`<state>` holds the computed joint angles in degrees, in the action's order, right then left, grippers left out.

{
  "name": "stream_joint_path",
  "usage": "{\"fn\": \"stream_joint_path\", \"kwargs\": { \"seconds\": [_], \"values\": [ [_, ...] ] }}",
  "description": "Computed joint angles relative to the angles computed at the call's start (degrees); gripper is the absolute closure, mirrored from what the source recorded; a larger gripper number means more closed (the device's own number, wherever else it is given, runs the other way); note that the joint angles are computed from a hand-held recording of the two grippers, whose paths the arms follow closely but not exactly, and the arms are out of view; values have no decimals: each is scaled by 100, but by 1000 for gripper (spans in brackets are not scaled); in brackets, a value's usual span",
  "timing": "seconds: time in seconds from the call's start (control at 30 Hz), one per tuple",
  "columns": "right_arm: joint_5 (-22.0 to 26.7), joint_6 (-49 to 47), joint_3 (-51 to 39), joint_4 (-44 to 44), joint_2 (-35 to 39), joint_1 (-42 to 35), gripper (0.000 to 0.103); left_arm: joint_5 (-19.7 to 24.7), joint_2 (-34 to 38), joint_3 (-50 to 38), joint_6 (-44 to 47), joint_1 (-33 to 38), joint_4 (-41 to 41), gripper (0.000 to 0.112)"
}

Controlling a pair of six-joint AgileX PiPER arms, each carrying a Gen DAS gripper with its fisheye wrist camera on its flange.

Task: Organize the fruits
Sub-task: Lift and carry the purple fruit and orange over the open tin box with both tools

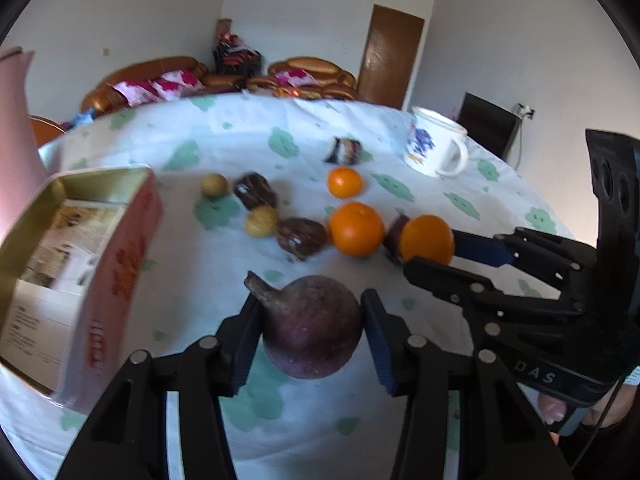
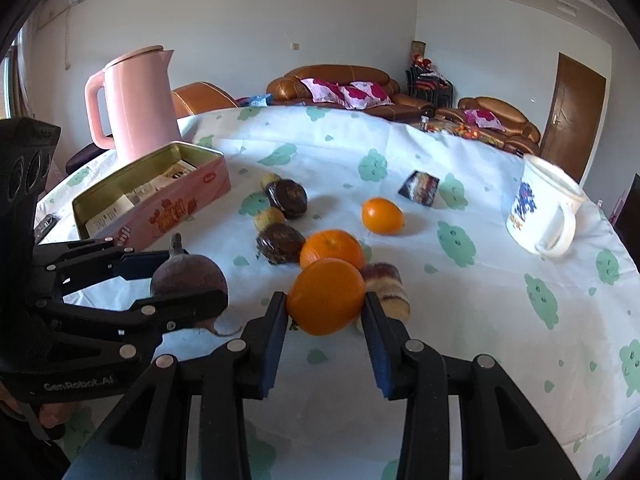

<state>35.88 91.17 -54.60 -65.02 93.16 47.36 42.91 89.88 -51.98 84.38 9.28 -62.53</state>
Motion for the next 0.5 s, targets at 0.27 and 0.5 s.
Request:
{"fn": "stream_joint_path", "kwargs": {
  "seconds": [0.27,0.5],
  "values": [
    [34,-310,-509,-92,181,46,63,-474,-228,33,557,249,-674,62],
    [-50,-784,-1020,-27,375,-11,63,-510,-182,-194,683,554,-975,62]
  ]
}}
